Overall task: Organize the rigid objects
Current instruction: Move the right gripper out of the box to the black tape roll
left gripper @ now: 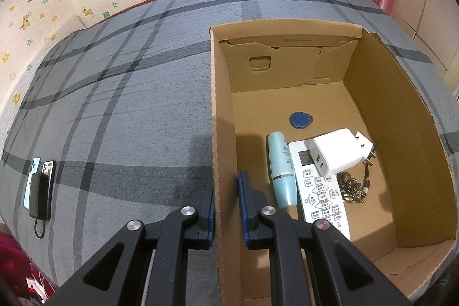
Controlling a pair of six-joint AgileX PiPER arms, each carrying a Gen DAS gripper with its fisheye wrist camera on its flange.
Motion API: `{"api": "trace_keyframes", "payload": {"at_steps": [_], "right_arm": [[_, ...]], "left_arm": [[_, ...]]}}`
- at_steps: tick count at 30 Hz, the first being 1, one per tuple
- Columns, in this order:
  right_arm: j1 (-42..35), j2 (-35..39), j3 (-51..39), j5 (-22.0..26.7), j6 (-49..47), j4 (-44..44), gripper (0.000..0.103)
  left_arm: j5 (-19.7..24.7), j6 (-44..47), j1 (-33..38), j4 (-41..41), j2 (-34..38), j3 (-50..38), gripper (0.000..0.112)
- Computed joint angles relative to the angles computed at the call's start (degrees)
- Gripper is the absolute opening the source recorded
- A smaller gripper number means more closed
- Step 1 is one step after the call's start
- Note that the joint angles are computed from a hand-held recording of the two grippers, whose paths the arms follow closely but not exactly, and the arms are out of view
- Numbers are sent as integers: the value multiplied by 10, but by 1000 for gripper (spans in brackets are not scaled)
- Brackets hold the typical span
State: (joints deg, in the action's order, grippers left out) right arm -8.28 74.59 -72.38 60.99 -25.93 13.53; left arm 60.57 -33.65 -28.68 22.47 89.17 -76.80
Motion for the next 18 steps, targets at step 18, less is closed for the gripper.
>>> {"api": "trace_keyframes", "payload": {"at_steps": [18], "right_arm": [[-84, -48, 128, -33, -117, 59, 100]], "left_arm": [[5, -6, -2, 2, 2, -3, 14]]}}
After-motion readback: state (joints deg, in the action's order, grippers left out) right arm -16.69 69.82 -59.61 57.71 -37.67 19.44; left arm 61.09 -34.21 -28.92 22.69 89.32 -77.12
